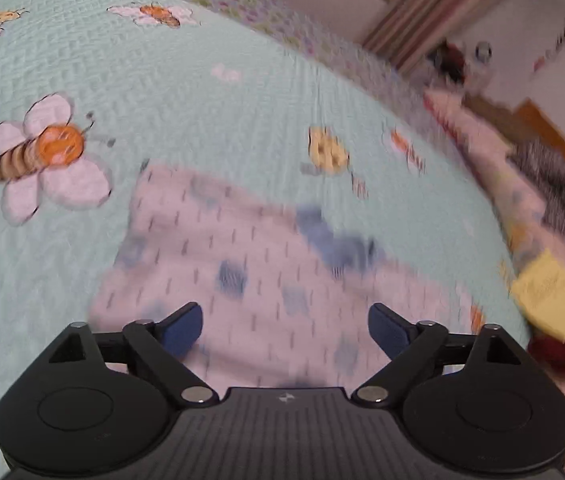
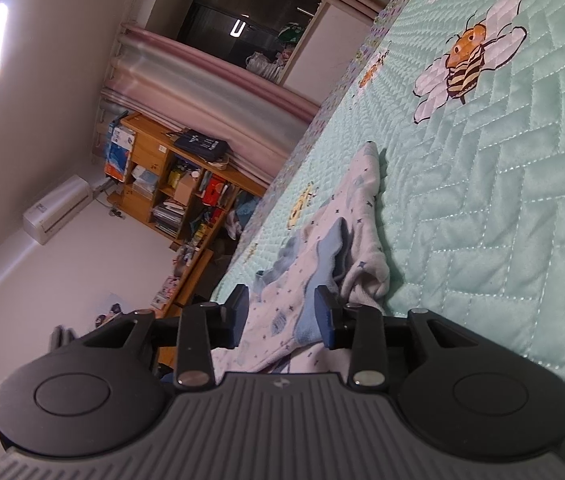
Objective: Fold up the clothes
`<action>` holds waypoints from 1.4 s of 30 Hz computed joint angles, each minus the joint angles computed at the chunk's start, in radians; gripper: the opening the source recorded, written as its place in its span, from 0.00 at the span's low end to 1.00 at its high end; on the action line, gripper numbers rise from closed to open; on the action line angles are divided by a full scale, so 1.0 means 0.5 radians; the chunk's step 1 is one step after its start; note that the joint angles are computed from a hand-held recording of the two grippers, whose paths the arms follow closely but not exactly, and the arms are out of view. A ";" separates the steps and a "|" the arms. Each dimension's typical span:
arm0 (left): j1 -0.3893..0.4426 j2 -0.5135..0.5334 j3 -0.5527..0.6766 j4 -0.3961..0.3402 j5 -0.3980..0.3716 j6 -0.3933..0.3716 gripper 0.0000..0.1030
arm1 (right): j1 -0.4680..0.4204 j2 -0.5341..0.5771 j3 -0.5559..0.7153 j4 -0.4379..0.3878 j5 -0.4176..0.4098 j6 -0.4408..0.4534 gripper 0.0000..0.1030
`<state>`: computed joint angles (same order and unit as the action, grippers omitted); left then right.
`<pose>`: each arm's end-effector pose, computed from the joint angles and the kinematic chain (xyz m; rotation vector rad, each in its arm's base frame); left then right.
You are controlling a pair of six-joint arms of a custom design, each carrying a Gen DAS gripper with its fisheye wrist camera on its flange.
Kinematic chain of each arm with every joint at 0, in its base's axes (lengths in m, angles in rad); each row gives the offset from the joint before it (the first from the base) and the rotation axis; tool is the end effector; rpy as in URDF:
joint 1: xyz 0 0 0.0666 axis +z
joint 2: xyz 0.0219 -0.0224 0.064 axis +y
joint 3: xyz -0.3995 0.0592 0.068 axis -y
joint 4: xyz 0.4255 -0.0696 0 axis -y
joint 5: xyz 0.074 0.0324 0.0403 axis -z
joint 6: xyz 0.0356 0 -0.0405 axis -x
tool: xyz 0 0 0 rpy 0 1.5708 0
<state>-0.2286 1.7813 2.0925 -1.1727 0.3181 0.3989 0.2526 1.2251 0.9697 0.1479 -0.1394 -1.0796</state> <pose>0.6276 -0.1579 0.5554 -0.0642 2.4858 -0.6624 0.4547 0.1221 0.4101 0.6204 1.6950 1.0983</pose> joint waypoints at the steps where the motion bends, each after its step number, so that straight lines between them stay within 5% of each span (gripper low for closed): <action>1: 0.004 -0.078 -0.108 0.015 0.039 -0.019 0.90 | -0.002 -0.006 -0.001 0.002 -0.006 -0.014 0.44; 4: 0.007 -0.290 -0.384 0.020 0.140 -0.088 0.91 | 0.027 -0.032 0.063 -0.166 0.040 0.049 0.56; 7: -0.037 -0.453 -0.574 -0.043 -0.012 -0.214 0.95 | 0.084 -0.024 0.204 -0.412 0.071 0.155 0.68; 12: -0.094 -0.595 -0.727 -0.170 -0.215 -0.388 0.96 | 0.117 0.042 0.347 -0.457 -0.018 0.230 0.74; 14: -0.108 -0.621 -0.772 -0.196 -0.245 -0.461 0.99 | 0.088 0.097 0.389 -0.602 -0.045 0.137 0.70; 16: -0.118 -0.627 -0.809 -0.222 -0.270 -0.512 0.99 | 0.060 0.124 0.402 -0.742 0.002 0.033 0.41; 17: -0.125 -0.629 -0.829 -0.228 -0.289 -0.527 0.99 | 0.045 0.117 0.394 -0.762 0.011 -0.016 0.37; 18: -0.137 -0.639 -0.847 -0.213 -0.316 -0.552 0.99 | 0.039 0.106 0.396 -0.791 0.014 -0.050 0.37; 22: -0.181 -0.670 -0.902 -0.163 -0.415 -0.636 0.99 | 0.132 -0.013 0.416 -0.940 0.197 0.086 0.68; 27: -0.194 -0.716 -0.977 -0.074 -0.454 -0.635 0.99 | 0.249 -0.178 0.259 -0.821 0.188 -0.010 0.71; 28: -0.202 -0.724 -0.992 -0.057 -0.474 -0.641 0.99 | 0.259 -0.179 0.258 -0.889 0.184 -0.010 0.74; 30: -0.222 -0.728 -1.000 -0.047 -0.524 -0.653 0.99 | 0.272 -0.165 0.279 -1.075 0.197 0.005 0.59; 32: -0.240 -0.729 -1.002 -0.046 -0.567 -0.673 1.00 | 0.292 -0.187 0.313 -1.206 0.179 0.081 0.66; 37: -0.186 -0.782 -1.073 0.041 -0.450 -0.663 0.99 | 0.447 -0.311 0.373 -1.663 0.303 0.472 0.74; 42: -0.101 -0.832 -1.078 0.024 -0.258 -0.655 0.96 | 0.530 -0.730 0.036 -1.632 0.339 0.163 0.76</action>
